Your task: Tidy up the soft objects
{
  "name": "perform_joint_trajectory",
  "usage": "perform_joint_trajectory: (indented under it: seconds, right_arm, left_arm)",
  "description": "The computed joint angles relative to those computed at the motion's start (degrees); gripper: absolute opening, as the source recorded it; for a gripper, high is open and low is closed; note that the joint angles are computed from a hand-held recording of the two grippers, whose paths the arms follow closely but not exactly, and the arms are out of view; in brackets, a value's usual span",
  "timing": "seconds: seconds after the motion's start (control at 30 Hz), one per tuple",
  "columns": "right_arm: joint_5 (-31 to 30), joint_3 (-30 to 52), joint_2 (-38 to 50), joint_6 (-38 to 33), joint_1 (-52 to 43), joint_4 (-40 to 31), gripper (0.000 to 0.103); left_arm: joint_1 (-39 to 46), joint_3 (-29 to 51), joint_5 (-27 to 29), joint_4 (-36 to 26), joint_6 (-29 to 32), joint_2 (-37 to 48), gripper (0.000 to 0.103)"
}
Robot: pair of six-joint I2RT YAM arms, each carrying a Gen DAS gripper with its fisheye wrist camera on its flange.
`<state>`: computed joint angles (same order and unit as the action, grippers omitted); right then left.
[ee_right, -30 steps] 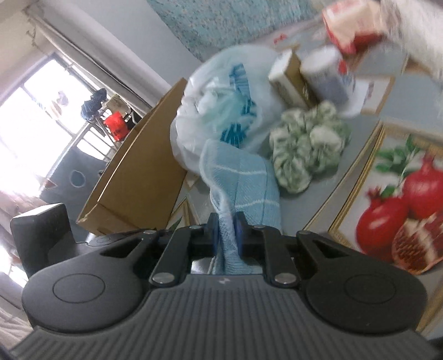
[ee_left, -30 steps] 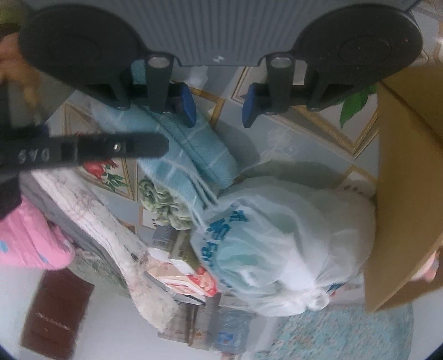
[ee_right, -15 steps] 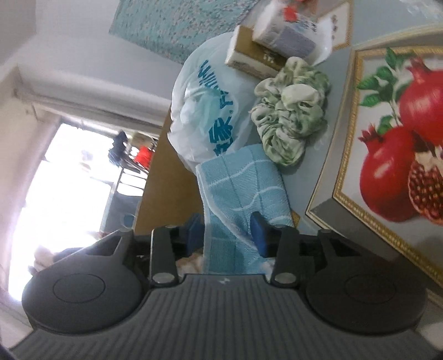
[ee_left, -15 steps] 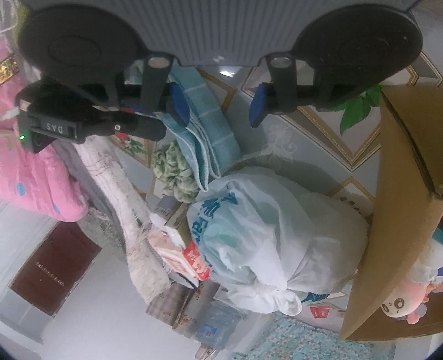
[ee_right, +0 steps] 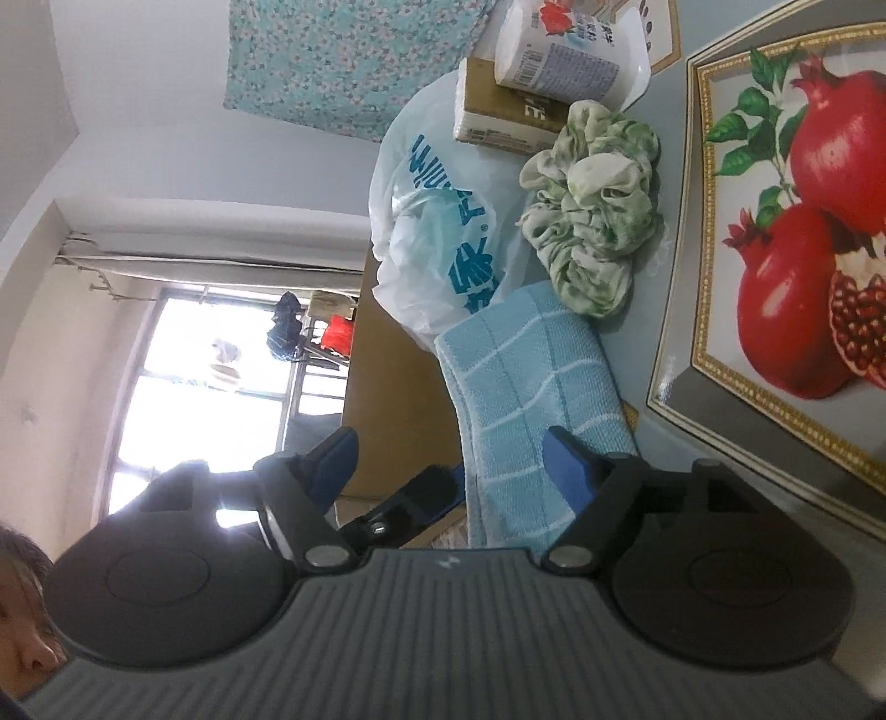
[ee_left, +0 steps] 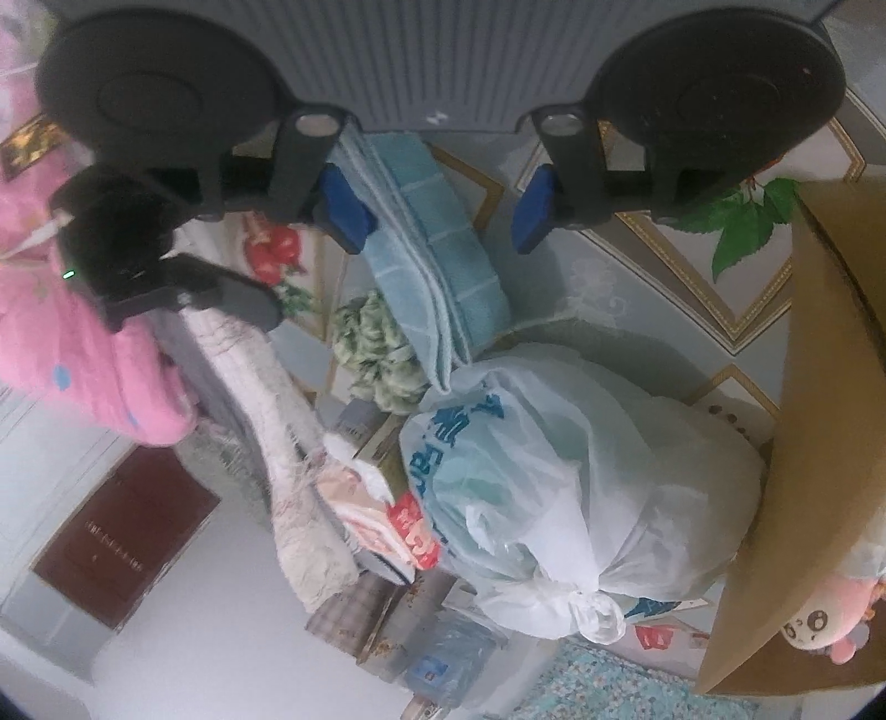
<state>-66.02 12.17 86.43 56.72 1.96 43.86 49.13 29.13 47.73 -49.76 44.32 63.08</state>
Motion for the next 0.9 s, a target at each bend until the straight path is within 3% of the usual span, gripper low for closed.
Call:
perform_joint_trajectory:
  seconds: [0.13,0.27,0.47,0.53,0.63,0.7,0.77,0.9]
  right_arm:
    - [-0.74,-0.25,-4.76,-3.68,-2.22,-7.5,0.076]
    - [-0.52,1.04,-12.21,-12.54,-5.77,-22.12,0.076]
    - [12.42,7.38,-19.47,-29.15,-3.01,-44.7,0.074]
    - [15.82,8.39,-20.25,-30.9,-0.52,-46.44,0.071]
    - [20.26,8.91,-19.36,-31.15,3.38,-45.42,0.054]
    - [21.94,8.71,-17.69,-29.46,5.08,-43.12,0.033]
    - [23.0,7.99,-16.34,-27.94,5.65,-40.76,0.021]
    - [20.97,5.66,-16.73,-24.79,4.1,-37.49,0.017]
  left_arm:
    - [-5.2,-3.2,-4.26,4.5,-3.96,-4.26,0.054]
    - [-6.92,-4.22,-4.97,4.6,-2.99,-5.1,0.049]
    - [-8.59,-3.23,-5.11,4.54,-4.47,-2.9,0.045]
    - [-9.72,-3.05,-4.87,5.5,-5.95,-1.94,0.045]
    - [-10.67,-3.31,-4.29,6.79,-7.66,-1.51,0.044]
    - [-11.34,-3.35,-4.04,7.49,-9.06,-1.16,0.044]
    - [-11.33,-2.79,-3.33,7.51,-10.08,0.57,0.04]
    - [-9.48,-1.47,-1.37,6.28,-10.28,4.5,0.023]
